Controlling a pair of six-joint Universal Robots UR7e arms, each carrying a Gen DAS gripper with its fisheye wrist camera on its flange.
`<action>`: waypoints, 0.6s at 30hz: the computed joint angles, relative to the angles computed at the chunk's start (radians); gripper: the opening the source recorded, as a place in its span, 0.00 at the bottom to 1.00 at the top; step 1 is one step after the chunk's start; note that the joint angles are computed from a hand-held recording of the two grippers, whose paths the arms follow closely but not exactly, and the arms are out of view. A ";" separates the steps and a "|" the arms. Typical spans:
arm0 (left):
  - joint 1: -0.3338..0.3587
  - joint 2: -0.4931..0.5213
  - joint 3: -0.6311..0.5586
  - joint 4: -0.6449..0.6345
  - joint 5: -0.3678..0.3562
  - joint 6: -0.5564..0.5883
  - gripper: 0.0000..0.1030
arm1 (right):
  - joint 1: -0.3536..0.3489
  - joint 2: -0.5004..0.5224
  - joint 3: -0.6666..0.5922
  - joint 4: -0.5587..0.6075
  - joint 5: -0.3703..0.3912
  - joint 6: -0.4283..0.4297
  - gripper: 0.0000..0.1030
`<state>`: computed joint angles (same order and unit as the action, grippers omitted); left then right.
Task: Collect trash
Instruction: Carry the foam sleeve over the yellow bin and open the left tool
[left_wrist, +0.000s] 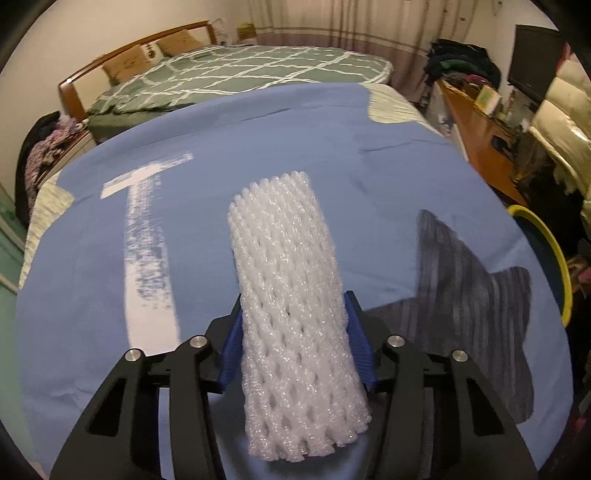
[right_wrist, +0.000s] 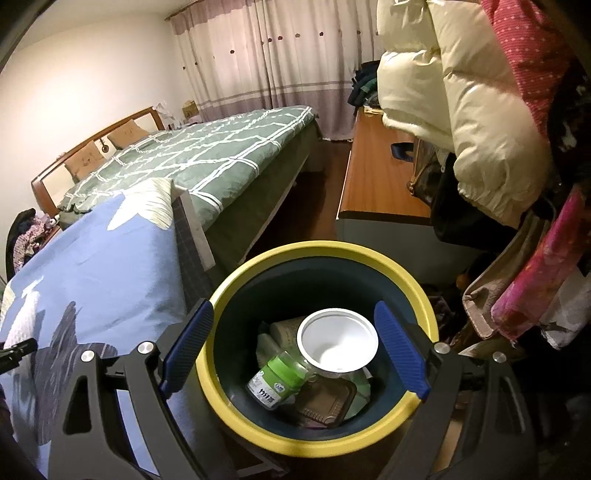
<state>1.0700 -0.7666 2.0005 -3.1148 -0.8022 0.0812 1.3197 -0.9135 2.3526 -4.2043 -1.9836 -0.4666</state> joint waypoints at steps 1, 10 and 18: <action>-0.005 -0.002 0.005 0.000 -0.013 0.001 0.46 | 0.000 -0.001 0.003 -0.004 0.003 0.000 0.82; -0.073 0.003 0.017 -0.008 -0.074 0.018 0.46 | -0.002 -0.031 0.052 -0.064 0.010 -0.020 0.82; -0.152 0.077 -0.057 0.049 -0.146 0.025 0.46 | -0.031 -0.067 0.127 -0.133 0.021 -0.049 0.82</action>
<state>0.9180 -0.6900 1.9431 -3.0660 -0.9485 0.1061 1.2888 -0.9809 2.4796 -4.3372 -1.9622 -0.5152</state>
